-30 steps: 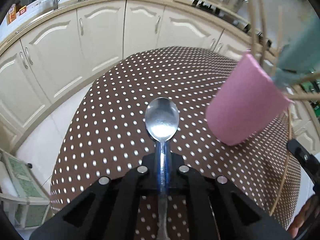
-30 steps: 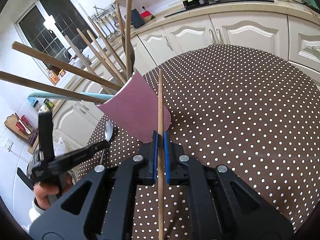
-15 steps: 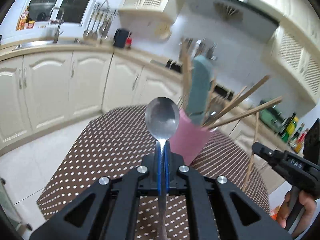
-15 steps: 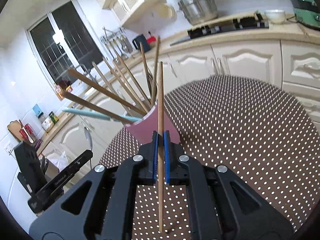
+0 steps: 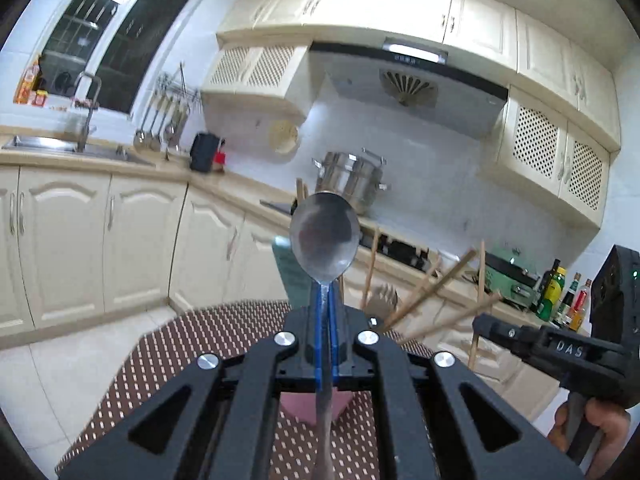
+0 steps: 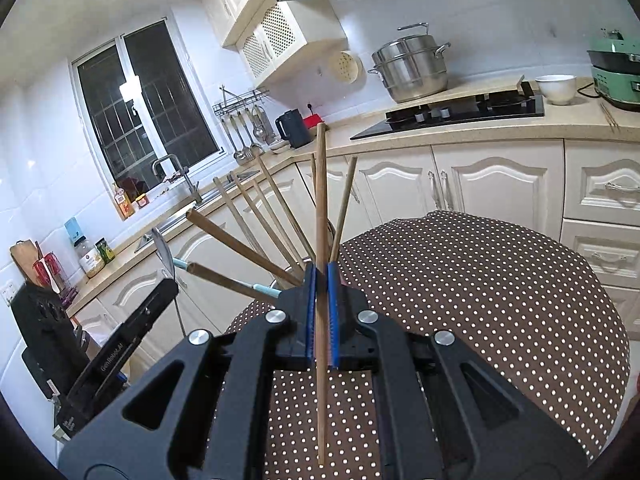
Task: Organize utensils
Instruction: 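Lift the spoon and chopstick upright and carry both over the pink cup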
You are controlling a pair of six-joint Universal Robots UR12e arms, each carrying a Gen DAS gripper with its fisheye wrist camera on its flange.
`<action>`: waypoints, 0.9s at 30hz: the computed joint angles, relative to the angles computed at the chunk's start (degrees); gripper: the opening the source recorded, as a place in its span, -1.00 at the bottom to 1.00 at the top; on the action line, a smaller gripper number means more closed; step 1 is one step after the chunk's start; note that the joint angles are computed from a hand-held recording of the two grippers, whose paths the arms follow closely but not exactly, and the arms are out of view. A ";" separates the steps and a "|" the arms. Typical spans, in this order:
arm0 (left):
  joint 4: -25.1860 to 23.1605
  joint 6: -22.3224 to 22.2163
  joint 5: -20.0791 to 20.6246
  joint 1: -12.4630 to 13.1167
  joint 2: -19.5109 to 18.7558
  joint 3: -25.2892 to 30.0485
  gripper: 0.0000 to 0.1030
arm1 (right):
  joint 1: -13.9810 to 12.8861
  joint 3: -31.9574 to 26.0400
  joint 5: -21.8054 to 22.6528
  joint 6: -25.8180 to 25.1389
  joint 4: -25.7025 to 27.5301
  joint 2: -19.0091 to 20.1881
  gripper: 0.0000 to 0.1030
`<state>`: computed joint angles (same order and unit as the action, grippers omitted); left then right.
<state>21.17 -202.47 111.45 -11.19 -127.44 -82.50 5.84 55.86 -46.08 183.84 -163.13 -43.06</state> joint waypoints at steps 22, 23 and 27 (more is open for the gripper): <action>10.65 4.80 0.47 0.55 -1.70 5.28 -0.94 | 3.10 -20.04 -5.62 8.28 -18.47 11.83 -0.88; 10.45 4.64 0.48 0.63 -1.81 5.56 -0.94 | 3.18 -20.56 -5.78 8.01 -18.55 12.19 -0.88; 10.24 3.92 0.14 0.92 -2.00 5.89 -0.94 | 3.48 -21.91 -5.67 7.67 -18.38 13.48 -0.88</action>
